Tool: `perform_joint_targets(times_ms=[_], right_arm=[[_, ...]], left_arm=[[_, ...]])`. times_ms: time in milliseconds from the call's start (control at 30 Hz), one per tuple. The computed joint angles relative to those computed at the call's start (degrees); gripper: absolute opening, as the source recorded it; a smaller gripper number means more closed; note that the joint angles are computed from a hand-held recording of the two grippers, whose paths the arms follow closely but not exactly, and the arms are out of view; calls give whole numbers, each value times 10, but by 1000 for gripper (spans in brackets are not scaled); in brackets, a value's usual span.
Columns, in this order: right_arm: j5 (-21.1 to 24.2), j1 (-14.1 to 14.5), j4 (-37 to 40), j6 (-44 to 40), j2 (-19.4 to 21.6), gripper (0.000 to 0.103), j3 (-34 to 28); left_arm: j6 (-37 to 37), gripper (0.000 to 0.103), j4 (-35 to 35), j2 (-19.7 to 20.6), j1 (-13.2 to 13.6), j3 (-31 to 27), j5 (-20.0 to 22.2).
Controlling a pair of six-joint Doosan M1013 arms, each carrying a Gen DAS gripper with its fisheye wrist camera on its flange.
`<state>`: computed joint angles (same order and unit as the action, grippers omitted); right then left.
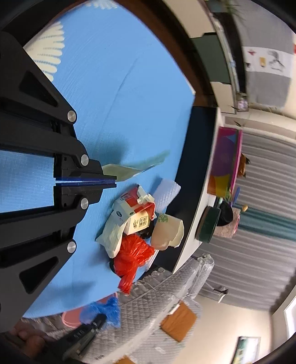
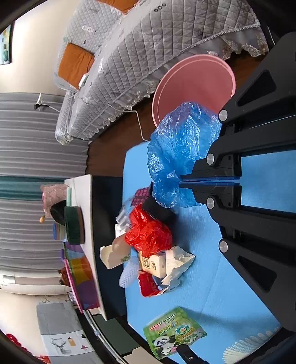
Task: Collect trash
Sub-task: 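Carry the green packet and blue bag over the pink bin with both tools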
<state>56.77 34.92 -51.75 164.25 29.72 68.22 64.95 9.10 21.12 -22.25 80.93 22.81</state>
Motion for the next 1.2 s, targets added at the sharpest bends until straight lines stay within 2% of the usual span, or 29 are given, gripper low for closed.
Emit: perform_joint_targets(times_ms=[267,533,833,1000,1200], right_arm=[[5,10,-34,37,-23,1,24],[11,13,-55,71,-43,1,46],[29,9,-75,118,-69,1,76],[37,2,-85,152,-89,1,98],[44,-11,-95,141,-111,1,112]], left_arm=[[-26,0,85,-19,-16,16,-21],[-9,0,83,-28,-25,20,-23],[112,0,6,-41,-38,27,-57],[283,0,-136,-44,-47,19,-65],[434,0,-281,-26,-58,-23,-25]])
